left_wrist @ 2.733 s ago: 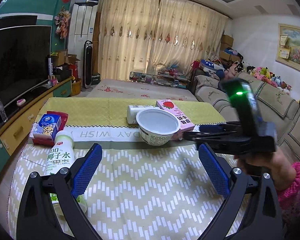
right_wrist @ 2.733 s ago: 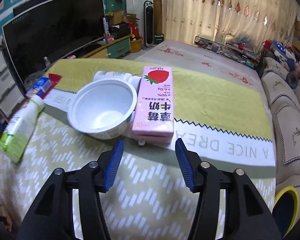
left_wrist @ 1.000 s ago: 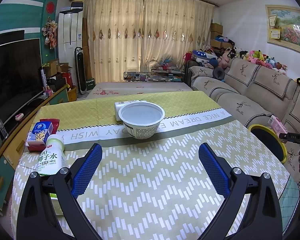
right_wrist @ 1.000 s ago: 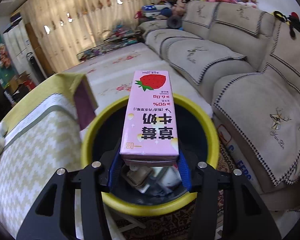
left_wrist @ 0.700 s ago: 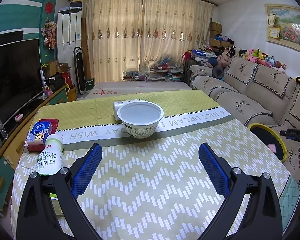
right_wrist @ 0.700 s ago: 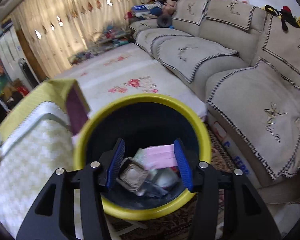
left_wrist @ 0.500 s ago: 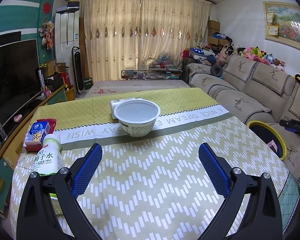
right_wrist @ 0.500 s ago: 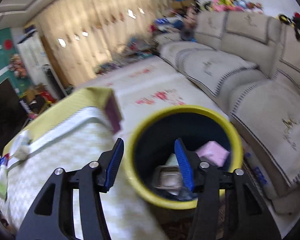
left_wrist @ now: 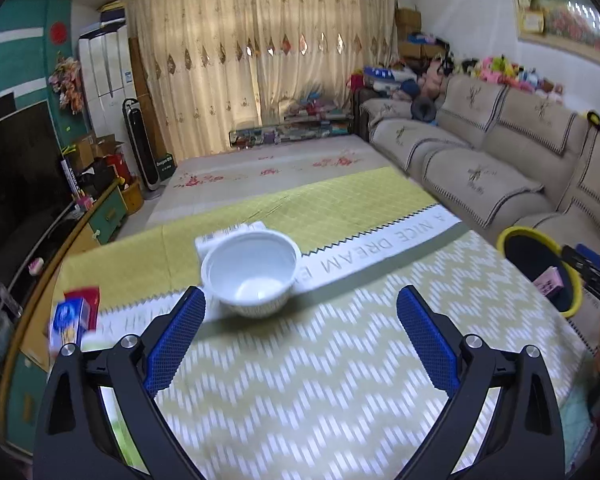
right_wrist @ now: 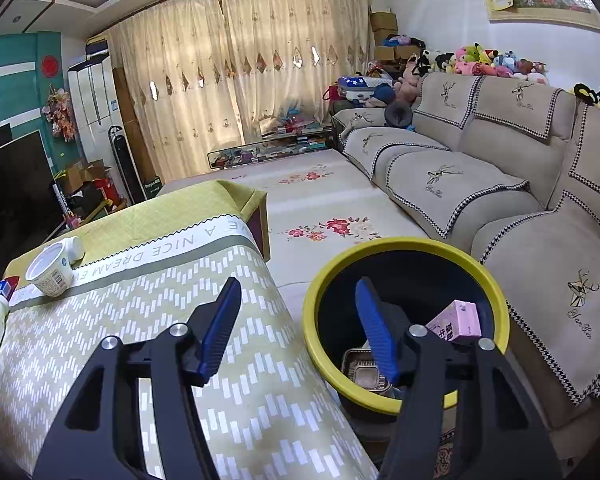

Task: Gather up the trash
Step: 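Grasp the rim of the white plastic bowl with the left gripper, then carry the white bowl over the bin and open the left gripper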

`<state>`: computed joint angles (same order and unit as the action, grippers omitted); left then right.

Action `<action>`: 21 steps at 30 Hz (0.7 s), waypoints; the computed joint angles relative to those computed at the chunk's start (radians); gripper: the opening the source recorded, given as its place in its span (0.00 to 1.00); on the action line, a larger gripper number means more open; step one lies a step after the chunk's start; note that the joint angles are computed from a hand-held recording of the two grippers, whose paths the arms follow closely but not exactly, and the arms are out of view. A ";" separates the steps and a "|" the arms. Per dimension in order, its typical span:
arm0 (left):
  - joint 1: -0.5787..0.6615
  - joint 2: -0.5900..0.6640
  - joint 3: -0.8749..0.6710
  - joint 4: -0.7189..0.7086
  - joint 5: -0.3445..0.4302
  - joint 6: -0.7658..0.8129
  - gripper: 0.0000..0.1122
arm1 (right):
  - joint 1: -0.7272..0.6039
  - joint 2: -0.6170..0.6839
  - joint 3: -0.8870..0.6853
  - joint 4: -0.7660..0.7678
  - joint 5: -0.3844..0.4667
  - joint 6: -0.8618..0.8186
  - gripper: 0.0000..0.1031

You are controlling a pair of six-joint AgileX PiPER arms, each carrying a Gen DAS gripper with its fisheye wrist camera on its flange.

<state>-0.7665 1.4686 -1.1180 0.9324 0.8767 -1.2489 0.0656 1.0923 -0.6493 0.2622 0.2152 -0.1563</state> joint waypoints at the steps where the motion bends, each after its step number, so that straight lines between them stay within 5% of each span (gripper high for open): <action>1: 0.039 0.033 -0.041 -0.048 -0.014 0.070 0.77 | 0.000 0.003 -0.003 -0.014 -0.001 0.010 0.55; 5: 0.177 0.176 -0.197 -0.225 -0.023 0.303 0.68 | -0.010 0.016 -0.012 0.031 0.009 -0.039 0.55; 9: 0.245 0.290 -0.305 -0.308 0.006 0.406 0.59 | -0.048 0.024 -0.019 0.184 0.029 -0.186 0.55; 14: 0.274 0.395 -0.407 -0.357 0.054 0.472 0.49 | -0.049 0.038 -0.031 0.191 0.040 -0.196 0.56; 21: 0.290 0.471 -0.480 -0.389 0.101 0.504 0.14 | -0.060 0.044 -0.028 0.255 0.046 -0.246 0.56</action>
